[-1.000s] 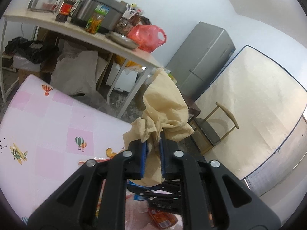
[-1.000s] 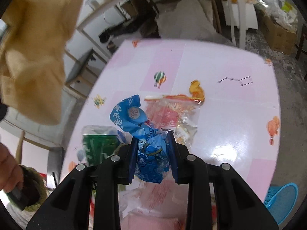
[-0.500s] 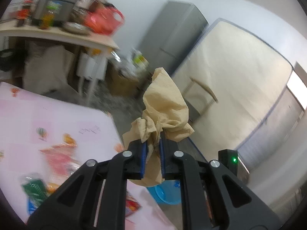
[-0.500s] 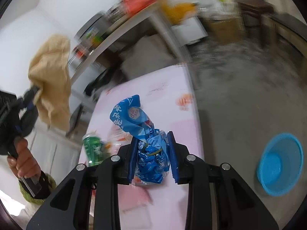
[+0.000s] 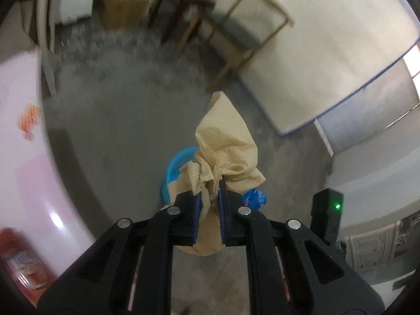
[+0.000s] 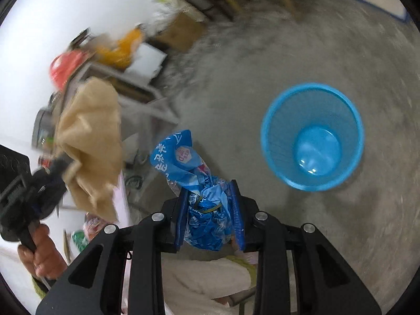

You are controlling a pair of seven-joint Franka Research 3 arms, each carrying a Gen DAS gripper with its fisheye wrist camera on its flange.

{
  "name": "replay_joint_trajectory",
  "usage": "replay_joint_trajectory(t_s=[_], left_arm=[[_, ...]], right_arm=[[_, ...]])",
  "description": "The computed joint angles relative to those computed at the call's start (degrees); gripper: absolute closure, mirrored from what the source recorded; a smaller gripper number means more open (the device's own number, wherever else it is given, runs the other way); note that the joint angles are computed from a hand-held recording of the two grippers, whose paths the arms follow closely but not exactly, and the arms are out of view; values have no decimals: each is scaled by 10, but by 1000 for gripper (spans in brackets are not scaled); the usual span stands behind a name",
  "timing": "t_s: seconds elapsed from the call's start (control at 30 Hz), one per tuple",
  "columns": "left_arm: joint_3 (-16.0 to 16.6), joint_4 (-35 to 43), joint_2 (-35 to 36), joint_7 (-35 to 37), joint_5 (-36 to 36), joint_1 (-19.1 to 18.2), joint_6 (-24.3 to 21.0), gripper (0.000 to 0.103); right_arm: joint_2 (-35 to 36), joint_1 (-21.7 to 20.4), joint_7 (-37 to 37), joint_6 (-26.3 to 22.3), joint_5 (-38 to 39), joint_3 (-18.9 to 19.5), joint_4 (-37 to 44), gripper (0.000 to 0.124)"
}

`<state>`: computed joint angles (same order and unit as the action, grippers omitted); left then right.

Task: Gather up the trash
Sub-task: 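Open both tools over the blue wastebasket to drop cloth and wrapper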

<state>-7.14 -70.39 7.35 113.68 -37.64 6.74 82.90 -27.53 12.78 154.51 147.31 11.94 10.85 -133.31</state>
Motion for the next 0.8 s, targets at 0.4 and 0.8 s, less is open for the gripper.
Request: replay_joint_trajectory(t_s=[0.4,0.8], left_arm=[[-52,-64,50,-84,78,-102,92,34],[-43,-95,14,-80,44,-87,85,29]], right_arm=[[19,-43,-12,67,34,-45,-99,84],[-37,-87,30,66,15,-30,-173,76]])
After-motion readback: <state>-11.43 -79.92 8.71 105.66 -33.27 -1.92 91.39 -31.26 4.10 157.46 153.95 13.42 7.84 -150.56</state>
